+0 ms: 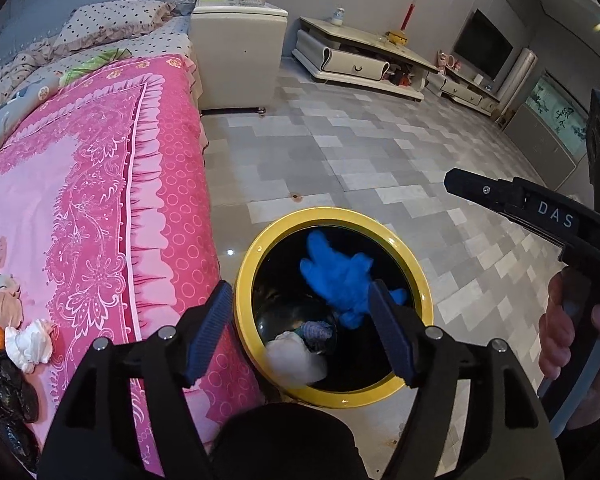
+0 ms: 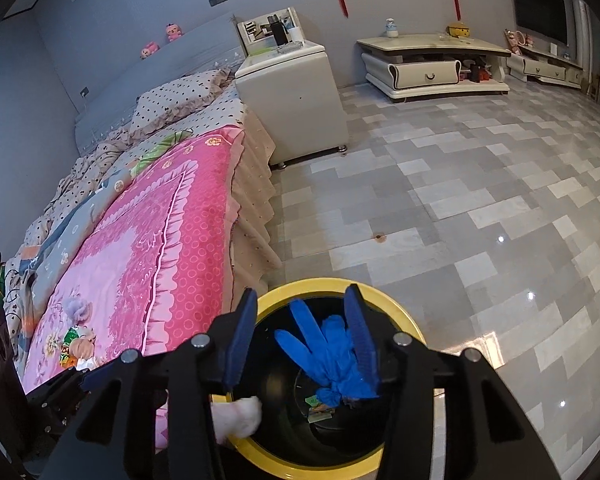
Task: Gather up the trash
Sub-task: 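Carry the glove and tissue bundle to the bin and release both, then move both tools back over the bed toward the remaining trash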
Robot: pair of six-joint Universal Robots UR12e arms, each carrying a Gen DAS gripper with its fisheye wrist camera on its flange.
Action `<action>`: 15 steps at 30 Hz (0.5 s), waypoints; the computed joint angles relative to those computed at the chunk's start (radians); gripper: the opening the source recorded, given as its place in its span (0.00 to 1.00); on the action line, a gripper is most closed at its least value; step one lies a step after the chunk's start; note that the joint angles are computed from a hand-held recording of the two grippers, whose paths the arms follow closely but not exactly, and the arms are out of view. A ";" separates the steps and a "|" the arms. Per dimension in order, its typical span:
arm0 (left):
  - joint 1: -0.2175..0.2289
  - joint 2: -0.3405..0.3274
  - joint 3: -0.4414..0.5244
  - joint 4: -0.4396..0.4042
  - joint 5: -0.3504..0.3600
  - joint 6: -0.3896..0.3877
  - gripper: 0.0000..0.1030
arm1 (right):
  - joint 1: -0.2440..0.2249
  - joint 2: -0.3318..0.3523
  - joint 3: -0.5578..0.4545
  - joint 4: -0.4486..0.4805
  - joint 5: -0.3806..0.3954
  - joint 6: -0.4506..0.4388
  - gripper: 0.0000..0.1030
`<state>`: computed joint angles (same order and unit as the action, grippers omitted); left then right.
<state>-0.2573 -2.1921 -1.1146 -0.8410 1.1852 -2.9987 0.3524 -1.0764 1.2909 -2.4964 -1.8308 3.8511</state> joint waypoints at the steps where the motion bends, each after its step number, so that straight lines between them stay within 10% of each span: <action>1: 0.001 0.002 -0.003 0.005 -0.001 0.002 0.69 | 0.001 -0.001 0.000 0.002 -0.006 0.004 0.43; 15: 0.064 0.047 -0.050 0.126 0.070 -0.055 0.84 | 0.046 0.027 -0.075 -0.007 -0.046 -0.071 0.61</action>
<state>-0.1937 -2.1450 -1.1641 -0.7149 1.2550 -3.0538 0.3985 -1.0498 1.2155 -2.5031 -1.8772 3.7798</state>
